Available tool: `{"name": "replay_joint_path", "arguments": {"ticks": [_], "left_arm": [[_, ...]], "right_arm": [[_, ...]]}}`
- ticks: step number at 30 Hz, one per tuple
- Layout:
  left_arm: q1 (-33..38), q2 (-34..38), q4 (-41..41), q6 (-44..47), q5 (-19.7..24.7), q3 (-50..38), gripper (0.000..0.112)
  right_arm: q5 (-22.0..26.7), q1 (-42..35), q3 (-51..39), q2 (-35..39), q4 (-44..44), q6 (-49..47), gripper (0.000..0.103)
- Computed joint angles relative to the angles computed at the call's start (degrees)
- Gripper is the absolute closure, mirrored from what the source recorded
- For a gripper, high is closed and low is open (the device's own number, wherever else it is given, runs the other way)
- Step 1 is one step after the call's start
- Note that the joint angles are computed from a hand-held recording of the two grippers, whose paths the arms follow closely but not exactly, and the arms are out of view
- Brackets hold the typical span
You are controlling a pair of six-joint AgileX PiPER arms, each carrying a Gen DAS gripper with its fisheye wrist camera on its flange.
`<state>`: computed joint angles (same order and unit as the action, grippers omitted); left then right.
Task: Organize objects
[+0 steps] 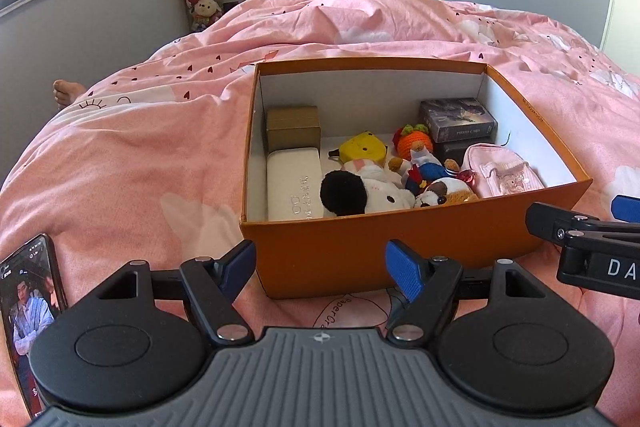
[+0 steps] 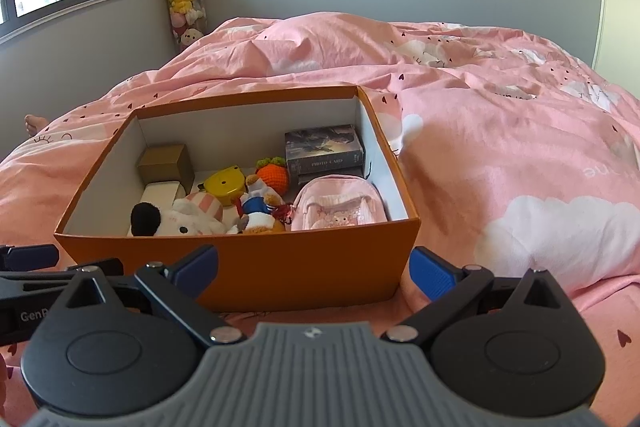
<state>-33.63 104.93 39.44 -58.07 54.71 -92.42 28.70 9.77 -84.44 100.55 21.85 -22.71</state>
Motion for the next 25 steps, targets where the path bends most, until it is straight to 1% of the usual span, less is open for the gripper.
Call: {"name": "replay_joint_path", "arguments": {"ticks": [25], "left_arm": [[0.24,-0.21,-0.26,0.4,-0.1,0.3,0.026]], "right_arm": [[-0.07,0.44,0.15,-0.14,-0.92,0.42,0.002]]}}
